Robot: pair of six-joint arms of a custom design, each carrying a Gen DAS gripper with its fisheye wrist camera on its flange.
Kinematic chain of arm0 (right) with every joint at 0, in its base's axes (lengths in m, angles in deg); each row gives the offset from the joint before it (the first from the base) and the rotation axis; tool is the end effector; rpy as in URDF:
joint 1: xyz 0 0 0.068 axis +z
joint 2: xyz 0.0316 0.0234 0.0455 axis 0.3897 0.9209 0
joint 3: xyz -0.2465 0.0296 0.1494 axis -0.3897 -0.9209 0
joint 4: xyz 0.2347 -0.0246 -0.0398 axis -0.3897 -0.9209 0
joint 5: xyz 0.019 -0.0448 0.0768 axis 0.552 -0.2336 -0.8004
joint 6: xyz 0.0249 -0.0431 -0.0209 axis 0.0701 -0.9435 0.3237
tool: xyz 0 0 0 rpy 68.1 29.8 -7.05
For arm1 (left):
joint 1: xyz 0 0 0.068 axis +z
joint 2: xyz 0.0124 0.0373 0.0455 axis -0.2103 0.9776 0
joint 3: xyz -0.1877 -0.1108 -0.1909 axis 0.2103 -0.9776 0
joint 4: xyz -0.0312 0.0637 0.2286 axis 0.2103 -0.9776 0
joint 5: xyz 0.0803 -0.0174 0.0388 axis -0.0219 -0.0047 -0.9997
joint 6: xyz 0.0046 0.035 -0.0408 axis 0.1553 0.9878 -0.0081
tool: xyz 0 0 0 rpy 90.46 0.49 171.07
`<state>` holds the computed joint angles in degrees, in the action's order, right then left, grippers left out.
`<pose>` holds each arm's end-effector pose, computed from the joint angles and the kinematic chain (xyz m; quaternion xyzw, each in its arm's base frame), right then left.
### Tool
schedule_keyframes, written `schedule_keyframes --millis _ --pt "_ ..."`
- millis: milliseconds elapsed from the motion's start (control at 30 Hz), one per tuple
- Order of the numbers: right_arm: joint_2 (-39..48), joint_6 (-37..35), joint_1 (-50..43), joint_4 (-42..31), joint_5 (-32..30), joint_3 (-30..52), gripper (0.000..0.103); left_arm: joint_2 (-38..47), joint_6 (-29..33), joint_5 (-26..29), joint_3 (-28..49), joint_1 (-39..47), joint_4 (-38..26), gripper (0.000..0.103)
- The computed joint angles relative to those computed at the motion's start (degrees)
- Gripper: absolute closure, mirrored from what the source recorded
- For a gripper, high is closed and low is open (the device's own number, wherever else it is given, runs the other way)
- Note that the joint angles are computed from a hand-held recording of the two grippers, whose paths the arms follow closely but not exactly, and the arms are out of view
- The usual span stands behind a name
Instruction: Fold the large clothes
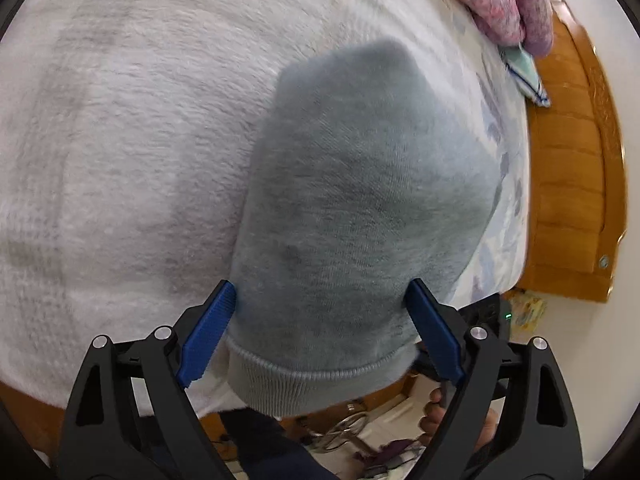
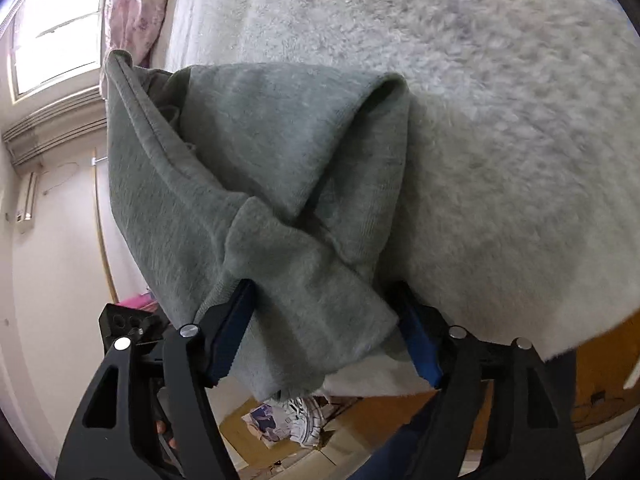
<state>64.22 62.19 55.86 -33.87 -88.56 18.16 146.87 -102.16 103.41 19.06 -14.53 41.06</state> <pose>0.2040 0.1542 0.1317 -0.3155 -0.8322 -0.4551 0.0272 0.2823 -0.0320 0.1565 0.0902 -0.9507 0.2957 0.0257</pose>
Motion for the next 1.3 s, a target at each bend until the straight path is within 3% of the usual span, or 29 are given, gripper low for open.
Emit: schedule_keyframes --millis 200,367,400,433,467,533,600,700,800,1000,1133,1200,1300 --pt "4.7 7.8 0.6 26.1 1.6 -9.9 0.035 3.3 0.4 1.3 0.3 0.5 1.9 0.008" --pt "7.9 11.3 4.2 31.8 9.9 -11.7 0.034 8.7 1.6 5.9 0.8 2.4 3.4 0.007" --pt "6.3 11.3 4.8 30.0 11.0 -11.8 0.044 8.9 2.0 6.1 1.3 2.4 3.1 0.010" --pt "4.3 12.3 6.1 30.6 13.3 -13.0 0.063 8.7 2.0 6.1 1.6 1.9 3.2 0.012" --pt "2.9 13.3 7.3 30.7 15.1 -13.5 0.068 8.4 3.1 5.8 1.8 2.1 2.6 0.016" --pt "-3.0 13.0 8.7 21.9 17.0 -11.5 0.080 7.2 4.1 5.4 1.7 2.1 1.9 0.021" --pt "-9.3 9.5 8.2 10.2 16.7 -8.0 0.083 6.3 3.7 5.8 2.2 2.0 1.2 0.027" --pt "-15.5 -0.6 2.9 -7.6 10.2 2.2 0.084 3.5 0.3 6.7 3.2 1.4 1.3 0.031" --pt "-17.9 -12.8 -5.2 -20.1 1.2 11.5 0.084 -0.9 -6.8 8.1 3.8 0.2 5.1 0.034" --pt "-10.1 -38.8 -27.5 -44.2 -18.5 35.4 0.084 -0.7 -28.3 2.2 14.8 -12.3 17.6 0.035" --pt "0.6 -57.1 -39.1 -61.4 -25.5 55.5 0.085 8.7 -38.7 -3.3 29.0 -19.6 25.0 0.035" --pt "8.7 -67.1 -43.4 -70.9 -26.1 69.0 0.085 16.2 -40.4 -5.1 40.5 -21.8 23.4 0.035" --pt "18.1 -73.8 -47.7 -76.2 -24.3 79.6 0.085 30.2 -40.0 -9.1 62.1 -25.5 18.1 0.035"
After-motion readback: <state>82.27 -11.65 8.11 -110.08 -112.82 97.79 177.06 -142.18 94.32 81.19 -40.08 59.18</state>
